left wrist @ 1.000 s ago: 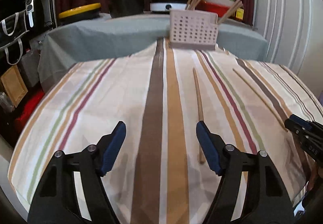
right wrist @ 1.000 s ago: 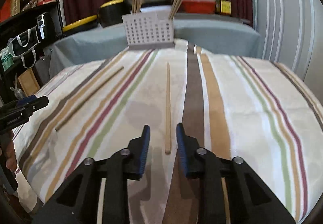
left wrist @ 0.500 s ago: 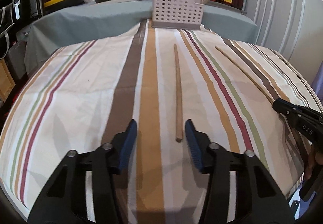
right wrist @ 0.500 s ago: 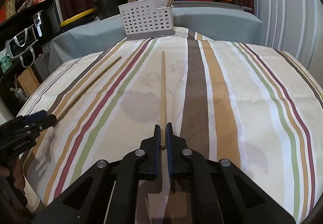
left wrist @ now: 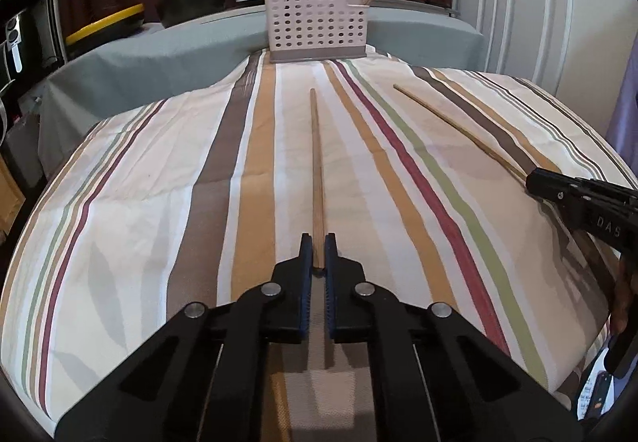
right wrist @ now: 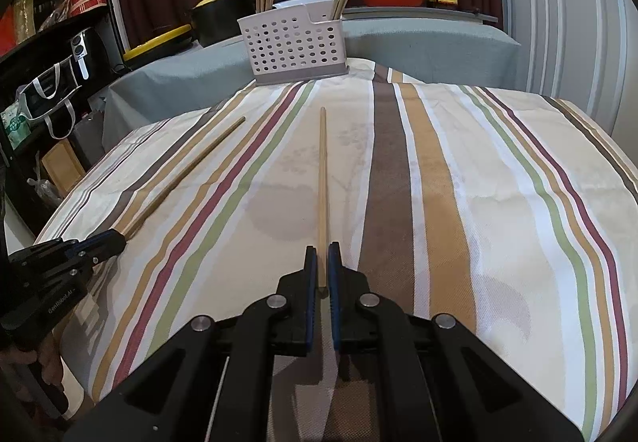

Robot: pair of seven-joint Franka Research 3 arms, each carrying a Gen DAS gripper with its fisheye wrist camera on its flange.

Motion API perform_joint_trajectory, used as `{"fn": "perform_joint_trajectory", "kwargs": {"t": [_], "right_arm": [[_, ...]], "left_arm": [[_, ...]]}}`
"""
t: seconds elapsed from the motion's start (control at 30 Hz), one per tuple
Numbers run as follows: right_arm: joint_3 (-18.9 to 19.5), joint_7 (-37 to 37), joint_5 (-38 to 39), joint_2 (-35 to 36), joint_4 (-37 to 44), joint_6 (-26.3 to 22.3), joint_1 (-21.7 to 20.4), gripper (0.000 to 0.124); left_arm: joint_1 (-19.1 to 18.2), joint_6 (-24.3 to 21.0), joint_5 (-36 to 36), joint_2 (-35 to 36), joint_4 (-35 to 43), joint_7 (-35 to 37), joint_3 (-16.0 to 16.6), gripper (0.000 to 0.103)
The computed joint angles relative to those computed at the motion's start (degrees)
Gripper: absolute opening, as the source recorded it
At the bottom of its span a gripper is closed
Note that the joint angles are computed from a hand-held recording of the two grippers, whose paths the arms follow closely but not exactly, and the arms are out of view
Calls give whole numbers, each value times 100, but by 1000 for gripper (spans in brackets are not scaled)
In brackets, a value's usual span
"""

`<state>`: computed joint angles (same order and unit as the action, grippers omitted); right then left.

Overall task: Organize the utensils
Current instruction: 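Close the left tool on a chopstick while the right tool grasps the last one, then lift the left tool's chopstick over the holder while the right tool carries its chopstick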

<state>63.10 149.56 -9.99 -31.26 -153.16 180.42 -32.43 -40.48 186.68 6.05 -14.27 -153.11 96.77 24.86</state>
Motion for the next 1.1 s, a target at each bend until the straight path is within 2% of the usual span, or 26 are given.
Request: {"fn": "perform_joint_trajectory", "kwargs": {"t": [0.07,0.27,0.3,0.4,0.67,0.9,1.1], "right_arm": [[3,19,6,-60,-27,34,0,6],[-102,30,72,-369,-100,-13,183,6],[-146,26,75,-461,-113,-49,247,6],[-255,37,78,-679,-141,-110,383,6],[-654,46,52,-1503,-173,-233,748,6],[-879,-77,89,-2045,-97,-224,846,6],[-1042,-400,144,-1896,149,-124,746,6]], "left_arm": [[-338,-46,-74,-52,17,62,344,6],[97,190,110,-241,-142,-26,-42,6],[89,202,209,-316,-172,-46,-11,6],[412,328,442,-493,-276,-201,-269,6],[794,560,934,-1108,-419,-731,-438,6],[1141,789,1336,-1821,-471,-1233,-541,6],[1436,722,1549,-1966,-204,-1474,-753,6]]}}
